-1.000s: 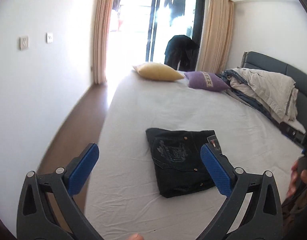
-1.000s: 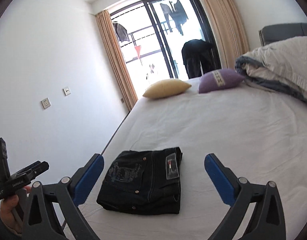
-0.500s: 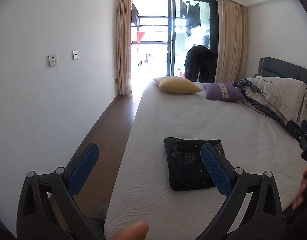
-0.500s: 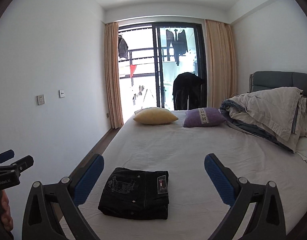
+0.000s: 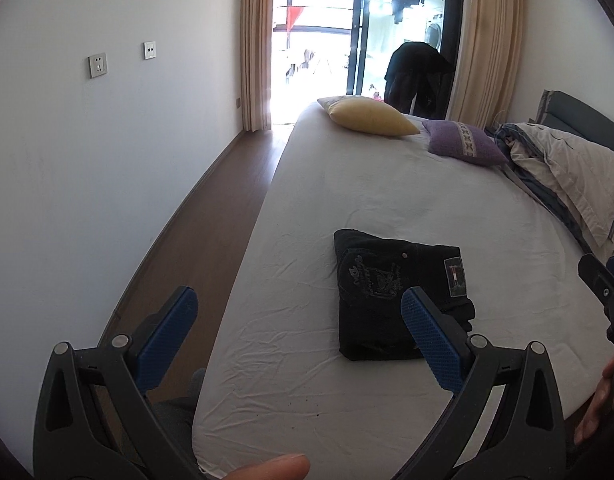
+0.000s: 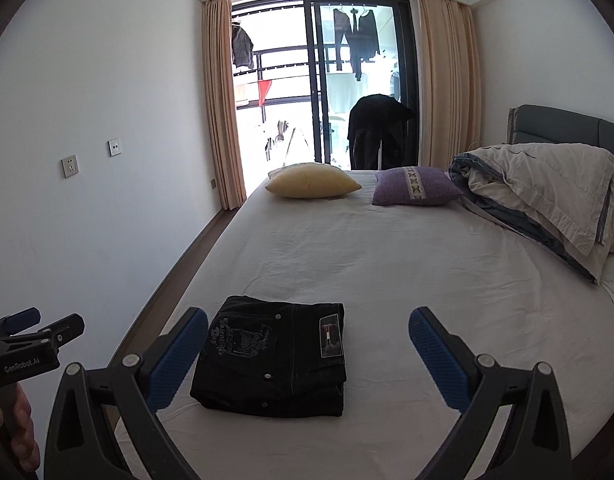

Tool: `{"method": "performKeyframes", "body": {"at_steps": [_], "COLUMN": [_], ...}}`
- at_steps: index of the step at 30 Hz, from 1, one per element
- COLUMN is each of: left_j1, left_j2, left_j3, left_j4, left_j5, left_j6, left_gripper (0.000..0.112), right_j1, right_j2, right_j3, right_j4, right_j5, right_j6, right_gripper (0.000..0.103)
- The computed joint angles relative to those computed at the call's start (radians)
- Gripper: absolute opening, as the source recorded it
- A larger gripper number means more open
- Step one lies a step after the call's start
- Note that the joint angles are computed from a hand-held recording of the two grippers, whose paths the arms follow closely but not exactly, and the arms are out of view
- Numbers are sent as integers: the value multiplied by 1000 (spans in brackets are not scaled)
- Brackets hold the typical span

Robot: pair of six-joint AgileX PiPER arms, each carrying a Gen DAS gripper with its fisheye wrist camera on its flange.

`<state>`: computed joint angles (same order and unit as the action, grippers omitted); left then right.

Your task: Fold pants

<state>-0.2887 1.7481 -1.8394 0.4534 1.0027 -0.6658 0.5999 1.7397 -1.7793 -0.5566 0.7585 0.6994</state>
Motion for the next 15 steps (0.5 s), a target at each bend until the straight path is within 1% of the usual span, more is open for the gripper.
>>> {"method": "performKeyframes", "body": {"at_steps": [6,10,15], "left_j1": [2,6,16], "left_j2": [37,56,69], "left_j3": [-35,-42,-48], "left_j4": [-20,-28,-44], "left_j5": [23,18,13], "left_j6": [32,40,51], "left_gripper": [103,103,103], "right_j1": [-8,6,34], "right_j2": [45,72,88], "right_j3": [-55,-93,-120], "right_j4": [35,39,27], "right_j5": [78,134,163], "right_j6": [-5,-4,-9], "right_gripper": [103,103,103]}}
